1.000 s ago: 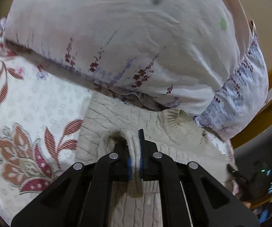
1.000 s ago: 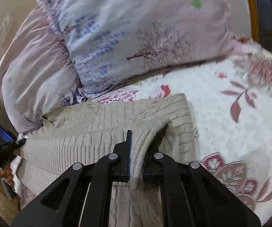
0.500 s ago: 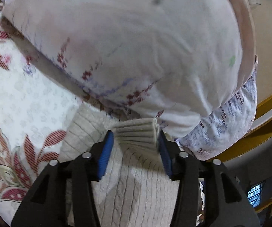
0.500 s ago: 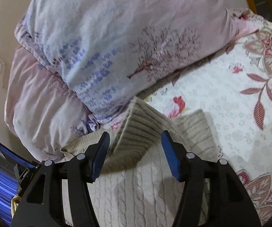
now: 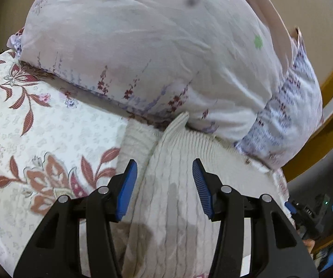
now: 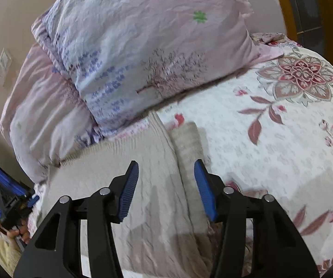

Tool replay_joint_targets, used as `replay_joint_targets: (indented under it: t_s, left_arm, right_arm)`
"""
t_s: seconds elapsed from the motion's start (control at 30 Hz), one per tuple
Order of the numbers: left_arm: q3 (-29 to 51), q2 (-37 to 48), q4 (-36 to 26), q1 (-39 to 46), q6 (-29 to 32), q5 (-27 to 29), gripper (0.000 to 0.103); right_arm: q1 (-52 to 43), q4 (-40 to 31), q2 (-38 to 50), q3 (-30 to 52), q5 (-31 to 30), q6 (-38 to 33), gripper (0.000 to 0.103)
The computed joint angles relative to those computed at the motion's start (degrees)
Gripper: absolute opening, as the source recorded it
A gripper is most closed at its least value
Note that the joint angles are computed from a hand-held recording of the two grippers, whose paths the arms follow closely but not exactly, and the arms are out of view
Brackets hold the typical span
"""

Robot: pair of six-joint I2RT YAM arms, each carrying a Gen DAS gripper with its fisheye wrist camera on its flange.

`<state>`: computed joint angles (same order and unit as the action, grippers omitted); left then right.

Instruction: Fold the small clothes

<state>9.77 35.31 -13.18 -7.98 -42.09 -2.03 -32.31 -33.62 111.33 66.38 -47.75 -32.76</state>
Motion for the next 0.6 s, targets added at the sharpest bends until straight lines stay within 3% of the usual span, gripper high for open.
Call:
replay_joint_targets:
  t_s: [0.17, 0.27, 0.37, 0.43, 0.6]
  left_arm:
    - [-1.17, 0.81, -0.6, -3.36, -0.9, -2.77, 0.048]
    - [-1.55, 3.92, 1.21, -4.6, -0.99, -3.29, 0.038]
    - [-1.5, 7.07, 2.45, -5.97, -1.11, -4.84, 0.022]
    - [-1.74, 7.05, 2.26, -5.73, -0.86, -4.58, 0.009]
    - [-2.22, 0.09, -3.44, -5.14, -0.33, -3.79, 0.005]
  right_arm:
    - [0.23, 0.47, -0.16, -2.37, 2.86, -3.95, 0.044]
    - [1.32, 2.55, -0.7, -4.73, 6.38, -6.02, 0.024]
    - [0.85, 4.1, -1.72, -6.54, 6.38, -7.26, 0.013]
    - [0.3, 2.88, -1.61, -6.01, 5.66, -7.65, 0.011]
    - [-1.03, 1.78, -3.12, -6.8, 4.32, -9.11, 0.01]
